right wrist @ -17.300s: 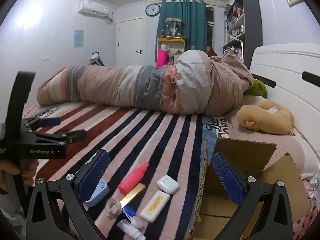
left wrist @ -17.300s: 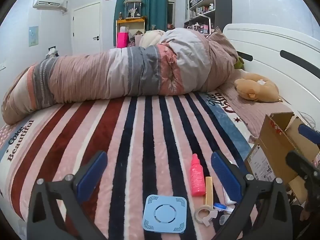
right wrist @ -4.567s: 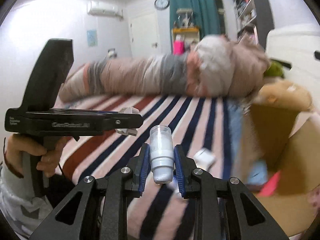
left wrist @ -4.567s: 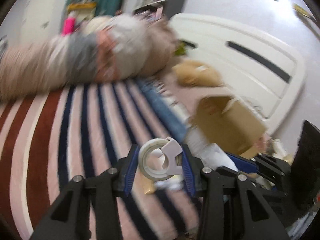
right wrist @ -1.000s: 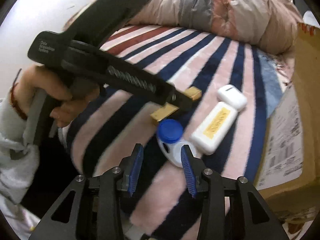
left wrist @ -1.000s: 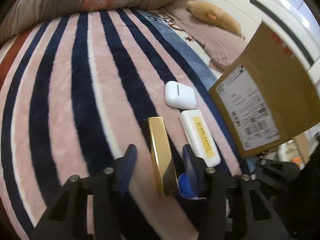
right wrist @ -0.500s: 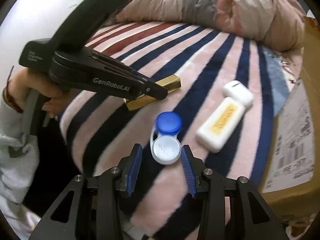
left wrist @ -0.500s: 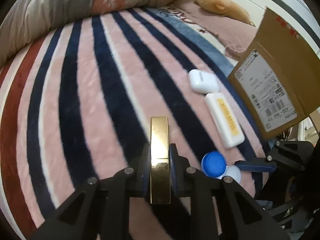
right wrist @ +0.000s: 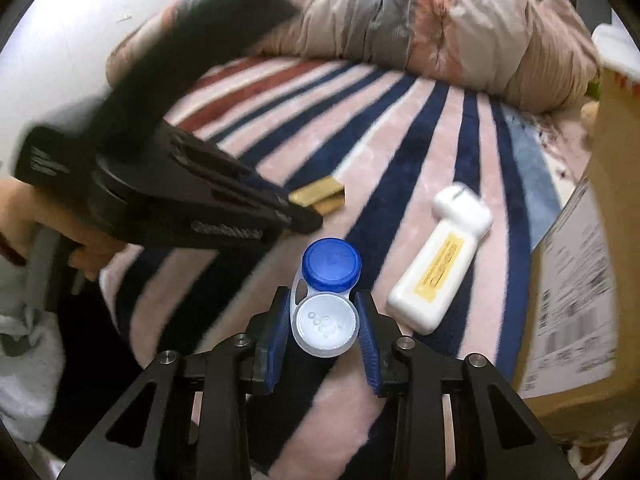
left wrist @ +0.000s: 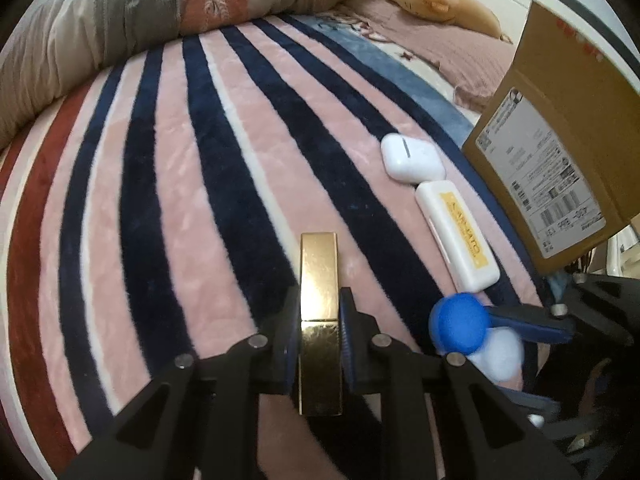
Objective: Organize rigid objects
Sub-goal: 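Grasp the gold stick with the left gripper while the right gripper grasps the blue-capped lens case, then lower the gold stick and lens case into the box while opening both grippers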
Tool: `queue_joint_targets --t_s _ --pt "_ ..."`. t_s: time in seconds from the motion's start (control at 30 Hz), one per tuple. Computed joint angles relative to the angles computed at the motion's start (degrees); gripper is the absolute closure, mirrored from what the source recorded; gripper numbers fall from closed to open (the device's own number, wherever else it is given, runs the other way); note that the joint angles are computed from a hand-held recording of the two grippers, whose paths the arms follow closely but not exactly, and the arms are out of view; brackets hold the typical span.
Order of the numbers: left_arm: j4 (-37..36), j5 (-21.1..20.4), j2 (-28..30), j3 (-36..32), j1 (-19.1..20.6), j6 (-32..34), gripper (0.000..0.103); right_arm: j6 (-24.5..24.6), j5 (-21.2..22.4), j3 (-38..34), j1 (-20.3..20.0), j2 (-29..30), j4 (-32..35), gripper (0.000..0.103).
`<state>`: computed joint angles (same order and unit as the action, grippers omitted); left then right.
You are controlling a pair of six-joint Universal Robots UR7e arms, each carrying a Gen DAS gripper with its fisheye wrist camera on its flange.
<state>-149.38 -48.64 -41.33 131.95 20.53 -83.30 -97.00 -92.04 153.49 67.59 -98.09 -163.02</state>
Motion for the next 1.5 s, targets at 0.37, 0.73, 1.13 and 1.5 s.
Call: queue_joint_targets --t_s 0.37,0.73,1.13,1.5 --pt "12.89 7.6 -8.42 -0.62 -9.54 -7.41 0.088 3.68 15.78 -10.61 -0.03 -22.27 28.7 0.075" --pt "9.81 15.74 -1.93 -18.26 -7.84 14.2 0.088 13.11 15.02 -22.97 -4.06 -10.8 20.93 0.075" --pt "2.59 7.89 9.91 -33.45 -2.31 30.35 0.088 11.77 14.65 -26.28 -6.28 -7.82 23.83 0.074" --pt "11.45 3.46 14.33 -38.31 0.45 28.84 0.088 11.3 15.76 -27.1 -8.09 -8.21 26.33 0.074"
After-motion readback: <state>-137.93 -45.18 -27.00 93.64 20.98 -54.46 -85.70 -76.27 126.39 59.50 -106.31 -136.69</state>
